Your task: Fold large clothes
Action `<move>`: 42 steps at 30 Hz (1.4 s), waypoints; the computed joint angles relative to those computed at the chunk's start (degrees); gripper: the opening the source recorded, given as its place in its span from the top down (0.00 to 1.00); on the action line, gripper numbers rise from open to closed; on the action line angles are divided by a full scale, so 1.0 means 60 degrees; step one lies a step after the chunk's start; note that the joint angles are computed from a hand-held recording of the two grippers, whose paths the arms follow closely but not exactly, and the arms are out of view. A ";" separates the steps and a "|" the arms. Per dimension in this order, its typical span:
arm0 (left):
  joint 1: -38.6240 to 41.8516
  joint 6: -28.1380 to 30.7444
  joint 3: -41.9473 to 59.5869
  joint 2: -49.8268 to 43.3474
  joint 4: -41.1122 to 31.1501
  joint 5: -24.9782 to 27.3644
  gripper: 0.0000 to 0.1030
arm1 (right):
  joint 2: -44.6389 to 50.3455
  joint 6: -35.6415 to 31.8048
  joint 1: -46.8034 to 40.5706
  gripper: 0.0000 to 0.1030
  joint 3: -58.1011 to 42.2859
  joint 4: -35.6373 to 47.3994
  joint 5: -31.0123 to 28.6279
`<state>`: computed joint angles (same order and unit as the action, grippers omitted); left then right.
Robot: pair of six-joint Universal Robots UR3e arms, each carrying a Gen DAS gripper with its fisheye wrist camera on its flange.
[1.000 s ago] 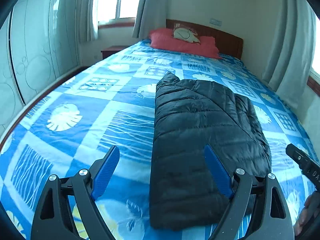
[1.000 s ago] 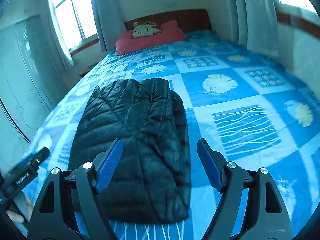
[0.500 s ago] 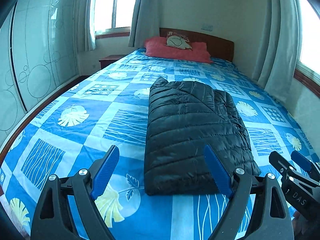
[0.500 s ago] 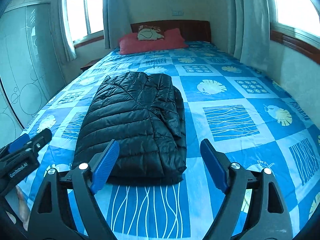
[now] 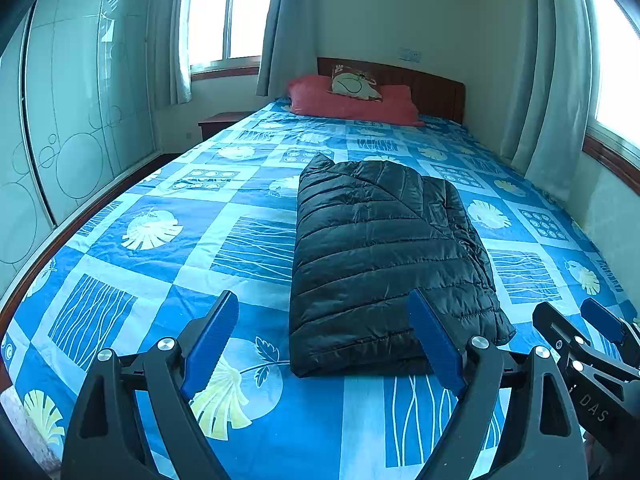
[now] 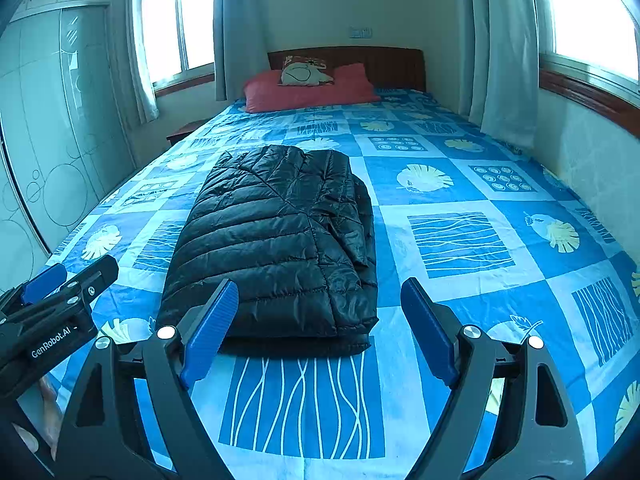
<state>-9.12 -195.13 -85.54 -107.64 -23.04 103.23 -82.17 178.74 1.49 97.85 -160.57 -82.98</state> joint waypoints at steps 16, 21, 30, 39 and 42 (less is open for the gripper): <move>-0.0005 -0.0008 -0.0032 0.0021 -0.0005 0.0025 0.17 | 0.0014 -0.0030 0.0090 0.19 0.0150 -0.0145 -0.0104; 0.0066 -0.0019 -0.0207 0.0133 0.0057 -0.0064 0.17 | 0.0024 -0.0021 0.0104 0.19 0.0150 -0.0156 -0.0120; 0.0123 0.0014 -0.0291 0.0180 0.0132 -0.0142 0.17 | 0.0117 -0.0033 0.0180 0.19 0.0132 -0.0195 -0.0183; 0.0017 0.0191 -0.0019 -0.0027 0.0141 0.0112 0.17 | 0.0151 -0.0038 0.0226 0.19 0.0163 -0.0240 -0.0225; -0.0022 0.0215 0.0147 -0.0119 -0.0012 0.0190 0.17 | 0.0195 -0.0063 0.0209 0.19 0.0163 -0.0259 -0.0208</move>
<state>-9.25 -193.84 -84.66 -108.36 -23.11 104.37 -81.00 178.37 2.75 98.83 -162.13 -84.23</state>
